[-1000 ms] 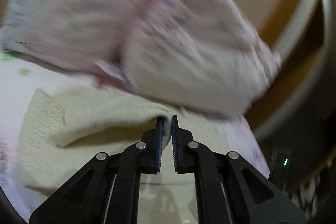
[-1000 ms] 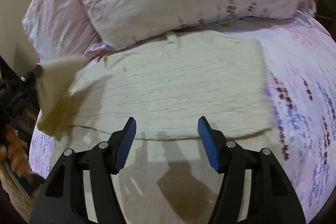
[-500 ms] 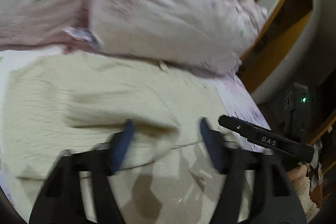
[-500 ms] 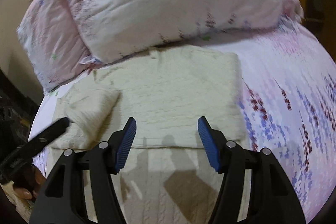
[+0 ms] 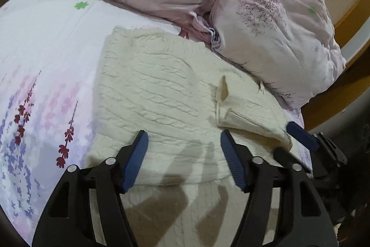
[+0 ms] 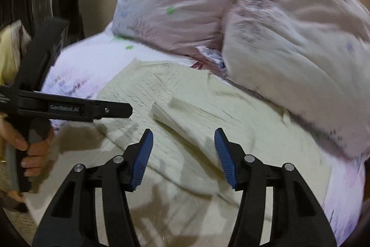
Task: Fold small clothes
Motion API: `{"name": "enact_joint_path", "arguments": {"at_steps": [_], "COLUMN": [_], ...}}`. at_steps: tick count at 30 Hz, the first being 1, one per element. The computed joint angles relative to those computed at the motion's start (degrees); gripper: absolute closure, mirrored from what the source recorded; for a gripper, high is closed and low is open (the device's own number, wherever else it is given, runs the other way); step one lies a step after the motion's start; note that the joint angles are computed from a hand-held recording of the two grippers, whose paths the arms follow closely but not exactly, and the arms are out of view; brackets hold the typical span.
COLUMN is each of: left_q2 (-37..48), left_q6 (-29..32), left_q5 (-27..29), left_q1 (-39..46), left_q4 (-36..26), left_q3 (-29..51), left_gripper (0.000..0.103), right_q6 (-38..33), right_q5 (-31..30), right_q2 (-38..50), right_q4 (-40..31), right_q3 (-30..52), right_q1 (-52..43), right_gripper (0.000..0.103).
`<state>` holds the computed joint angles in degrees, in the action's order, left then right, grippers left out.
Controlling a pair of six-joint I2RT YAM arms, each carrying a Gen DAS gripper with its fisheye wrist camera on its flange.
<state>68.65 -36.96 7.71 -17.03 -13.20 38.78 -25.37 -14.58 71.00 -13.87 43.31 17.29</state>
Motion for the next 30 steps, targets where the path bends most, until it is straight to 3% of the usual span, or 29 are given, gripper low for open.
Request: {"name": "enact_joint_path", "arguments": {"at_steps": [2,4,5,6,11,17,19,22,25,30], "left_q2": [0.2,0.7,0.6,0.6,0.6,0.7,0.8,1.0,0.8,-0.4], "left_q6": [0.1,0.0,0.1,0.2,1.1,2.0,2.3,2.6,2.6,2.0], "left_q5": [0.2,0.0,-0.2,-0.3,-0.6,-1.0,-1.0,-1.2,-1.4,-0.3], "left_q1": [0.1,-0.2,-0.4,-0.5,-0.6,-1.2,-1.4,-1.7,-2.0,-1.7], "left_q4": [-0.1,-0.2,-0.4,-0.4,-0.2,0.0,-0.1,-0.1,-0.5,-1.0], "left_q3": [0.2,0.7,0.7,0.7,0.5,0.5,0.6,0.8,0.9,0.2], "left_gripper": [0.038,0.038,0.038,0.037,0.036,0.031,0.029,0.026,0.024,0.023], "right_q6": [-0.3,-0.5,-0.2,0.5,9.7,22.7,23.3,20.9,20.9,23.1], "right_q5": [4.2,8.6,10.7,11.5,1.6,-15.4,-20.4,-25.5,-28.5,-31.4], "right_q2": [2.9,6.5,8.6,9.6,8.8,5.7,8.9,16.8,20.8,25.2], "right_q4": [2.2,5.4,6.5,6.0,3.7,2.3,-0.8,-8.1,-10.0,-10.4], "right_q3": [0.4,0.5,1.0,1.6,3.9,4.2,5.2,9.3,10.8,13.7], "right_q1": [3.1,4.8,5.2,5.0,-4.1,-24.1,-30.3,-35.6,-38.3,-40.9], "right_gripper": [0.048,0.059,0.082,0.097,0.098,0.097,0.096,0.086,0.070,0.068]}}
